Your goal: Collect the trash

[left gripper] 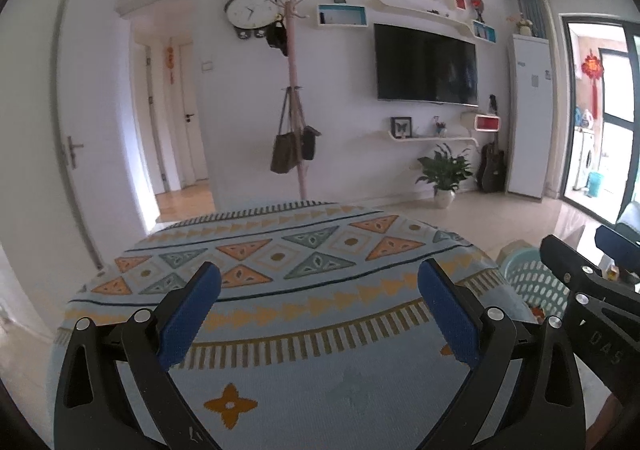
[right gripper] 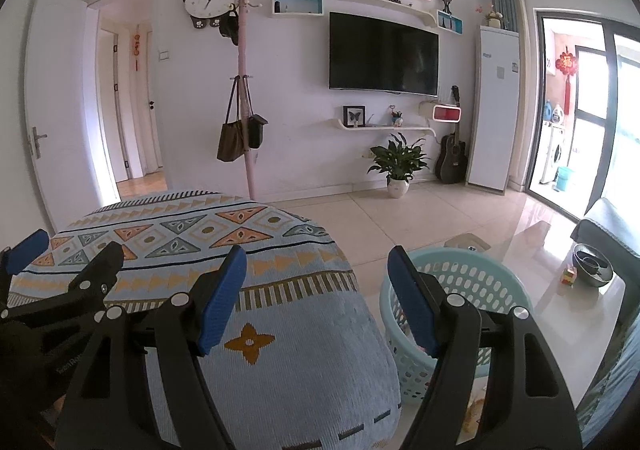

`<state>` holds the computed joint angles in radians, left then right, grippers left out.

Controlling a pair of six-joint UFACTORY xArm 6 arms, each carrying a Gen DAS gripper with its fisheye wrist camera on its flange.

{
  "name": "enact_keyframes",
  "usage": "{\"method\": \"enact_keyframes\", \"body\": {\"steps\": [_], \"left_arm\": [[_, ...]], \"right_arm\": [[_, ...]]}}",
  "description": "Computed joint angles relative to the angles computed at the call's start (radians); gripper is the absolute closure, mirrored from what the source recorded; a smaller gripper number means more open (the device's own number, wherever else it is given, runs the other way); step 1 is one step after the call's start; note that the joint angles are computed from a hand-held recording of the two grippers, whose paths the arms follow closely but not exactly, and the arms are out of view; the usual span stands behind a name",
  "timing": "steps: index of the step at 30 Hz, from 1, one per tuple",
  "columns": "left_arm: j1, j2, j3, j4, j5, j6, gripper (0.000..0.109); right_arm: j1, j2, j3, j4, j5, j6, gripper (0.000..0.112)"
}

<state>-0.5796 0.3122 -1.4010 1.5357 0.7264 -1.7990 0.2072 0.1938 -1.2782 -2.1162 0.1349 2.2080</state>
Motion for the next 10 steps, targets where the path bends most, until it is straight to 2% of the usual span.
{"method": "enact_keyframes", "body": {"steps": [6, 10], "left_arm": [[0.017, -0.028, 0.025, -0.078, -0.057, 0.023, 0.013], [0.004, -0.050, 0.049, -0.082, -0.044, 0.015, 0.013]], "right_arm": [[0.002, -0.042, 0.039, 0.019, 0.027, -0.013, 0.043], [-0.004, -0.070, 0.075, 0.059, 0.038, -0.043, 0.043]]}}
